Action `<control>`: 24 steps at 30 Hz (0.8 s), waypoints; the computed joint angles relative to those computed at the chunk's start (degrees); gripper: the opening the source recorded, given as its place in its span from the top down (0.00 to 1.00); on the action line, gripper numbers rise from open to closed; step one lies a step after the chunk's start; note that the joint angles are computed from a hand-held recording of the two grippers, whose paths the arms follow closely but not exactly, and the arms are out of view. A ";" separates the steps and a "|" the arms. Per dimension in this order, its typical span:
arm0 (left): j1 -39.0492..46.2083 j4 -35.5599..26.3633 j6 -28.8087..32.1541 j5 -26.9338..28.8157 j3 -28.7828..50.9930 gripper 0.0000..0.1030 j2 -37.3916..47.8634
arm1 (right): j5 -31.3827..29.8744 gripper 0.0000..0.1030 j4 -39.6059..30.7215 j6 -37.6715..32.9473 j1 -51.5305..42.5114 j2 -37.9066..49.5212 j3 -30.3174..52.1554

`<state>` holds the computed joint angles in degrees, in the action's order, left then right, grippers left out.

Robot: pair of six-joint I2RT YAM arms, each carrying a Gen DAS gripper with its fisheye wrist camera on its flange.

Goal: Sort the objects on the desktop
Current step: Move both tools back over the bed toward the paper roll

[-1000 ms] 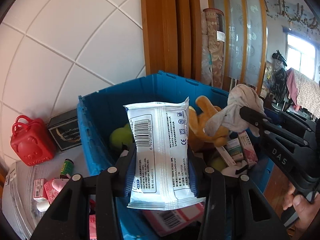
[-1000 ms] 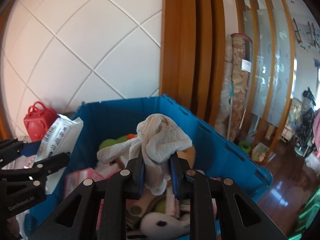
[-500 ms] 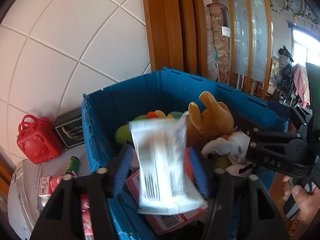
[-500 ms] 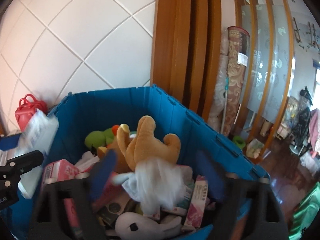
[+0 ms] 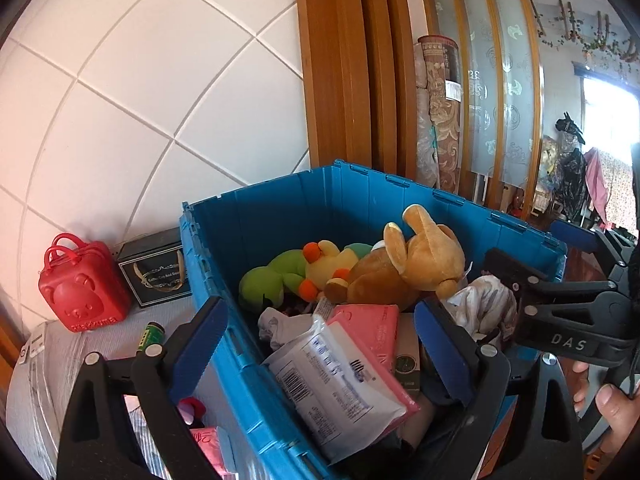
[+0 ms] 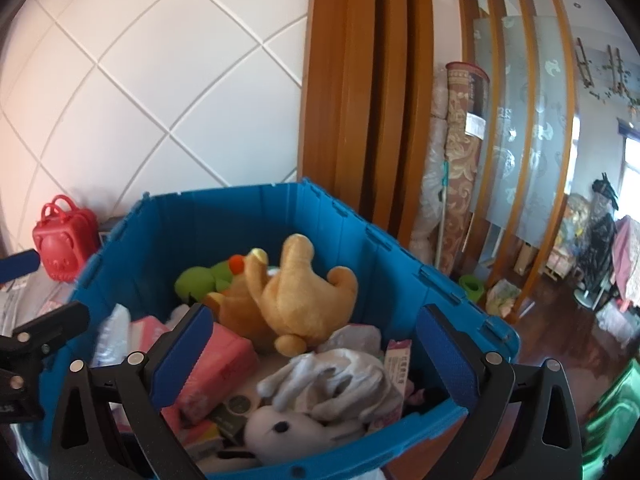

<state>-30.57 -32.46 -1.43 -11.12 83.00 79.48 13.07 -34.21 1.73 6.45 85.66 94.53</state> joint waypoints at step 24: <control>72.71 -5.17 33.17 41.52 -3.93 0.07 10.43 | 19.16 0.00 -6.35 13.57 40.32 26.73 28.09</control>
